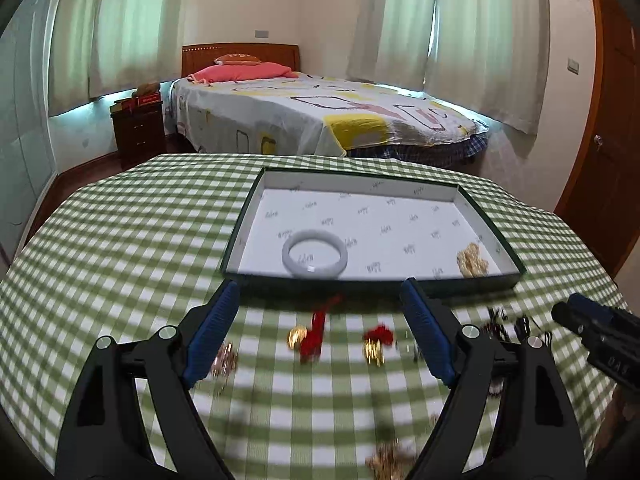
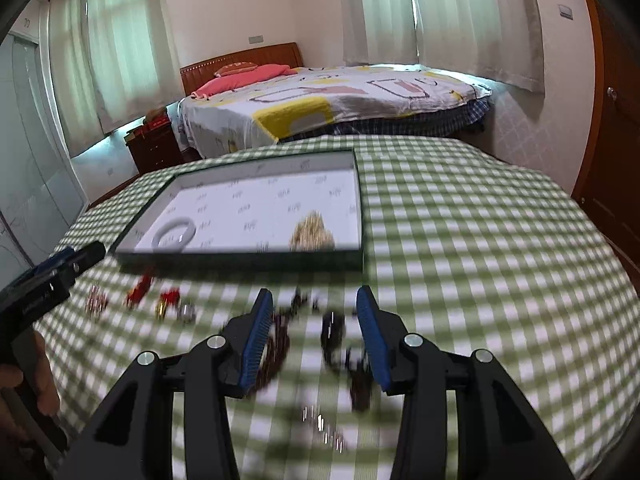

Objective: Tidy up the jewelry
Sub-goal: 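Grasp the silver rhinestone hair clip with the right tool while the left tool withdraws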

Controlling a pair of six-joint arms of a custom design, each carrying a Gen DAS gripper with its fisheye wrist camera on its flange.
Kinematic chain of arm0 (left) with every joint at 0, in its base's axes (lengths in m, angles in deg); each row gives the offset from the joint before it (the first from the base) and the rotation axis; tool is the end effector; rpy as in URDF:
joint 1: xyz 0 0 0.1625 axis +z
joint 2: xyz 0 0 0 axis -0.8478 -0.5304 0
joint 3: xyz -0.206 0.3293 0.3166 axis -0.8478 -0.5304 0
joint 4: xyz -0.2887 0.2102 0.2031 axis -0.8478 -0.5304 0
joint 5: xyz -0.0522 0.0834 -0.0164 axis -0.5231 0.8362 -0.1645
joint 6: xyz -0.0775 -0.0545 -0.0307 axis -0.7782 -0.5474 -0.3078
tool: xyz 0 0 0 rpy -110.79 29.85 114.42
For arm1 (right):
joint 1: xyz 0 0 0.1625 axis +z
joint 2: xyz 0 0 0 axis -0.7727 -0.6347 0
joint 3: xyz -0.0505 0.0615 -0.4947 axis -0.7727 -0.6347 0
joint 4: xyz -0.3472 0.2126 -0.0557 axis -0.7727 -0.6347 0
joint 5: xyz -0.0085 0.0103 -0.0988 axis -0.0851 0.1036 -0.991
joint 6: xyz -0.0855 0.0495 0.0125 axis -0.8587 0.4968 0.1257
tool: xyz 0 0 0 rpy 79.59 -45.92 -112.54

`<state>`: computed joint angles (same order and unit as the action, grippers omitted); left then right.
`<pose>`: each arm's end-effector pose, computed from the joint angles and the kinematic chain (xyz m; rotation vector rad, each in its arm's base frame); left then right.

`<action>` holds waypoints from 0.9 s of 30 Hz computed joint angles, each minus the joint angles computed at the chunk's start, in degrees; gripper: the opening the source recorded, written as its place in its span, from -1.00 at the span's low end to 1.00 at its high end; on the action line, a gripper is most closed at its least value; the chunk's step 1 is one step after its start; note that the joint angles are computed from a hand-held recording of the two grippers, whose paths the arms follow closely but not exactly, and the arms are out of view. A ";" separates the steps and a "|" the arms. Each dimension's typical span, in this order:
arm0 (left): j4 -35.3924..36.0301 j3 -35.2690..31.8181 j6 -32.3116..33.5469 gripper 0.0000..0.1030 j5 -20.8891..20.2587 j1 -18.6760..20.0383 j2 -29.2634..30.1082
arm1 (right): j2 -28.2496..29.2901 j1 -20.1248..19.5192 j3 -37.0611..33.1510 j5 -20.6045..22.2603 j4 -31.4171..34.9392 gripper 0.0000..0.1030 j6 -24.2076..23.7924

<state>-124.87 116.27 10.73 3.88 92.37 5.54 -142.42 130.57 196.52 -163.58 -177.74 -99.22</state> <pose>-0.2922 -0.4786 0.0159 0.0511 2.0205 -1.2483 0.0271 -0.5731 0.2501 0.8619 -2.4609 0.8059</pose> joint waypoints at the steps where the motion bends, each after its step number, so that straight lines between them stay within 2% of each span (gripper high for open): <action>1: 1.85 0.54 -2.24 0.57 0.14 -0.55 -0.07 | -0.29 -0.36 0.83 0.03 -0.57 -0.15 -0.38; 6: 12.68 2.42 -14.14 0.57 -0.82 -2.87 -0.84 | -0.67 -2.76 3.72 -0.77 -1.86 -0.20 -2.97; 10: 17.56 3.26 -19.07 0.57 -2.26 -3.89 -0.90 | 0.01 -3.93 4.10 -1.45 -2.09 -0.30 -4.10; 15: 17.19 3.70 -20.32 0.57 -4.12 -4.08 -0.66 | 0.32 -4.39 4.93 -1.92 -3.27 -0.38 -4.95; 24: 18.41 3.67 -21.17 0.57 -4.88 -4.66 0.03 | -0.29 -4.66 6.77 -2.29 -5.09 -0.77 -6.78; 27: 17.50 3.72 -20.36 0.57 -5.15 -4.95 0.36 | -0.23 -4.49 7.45 -2.44 -5.98 -0.78 -7.47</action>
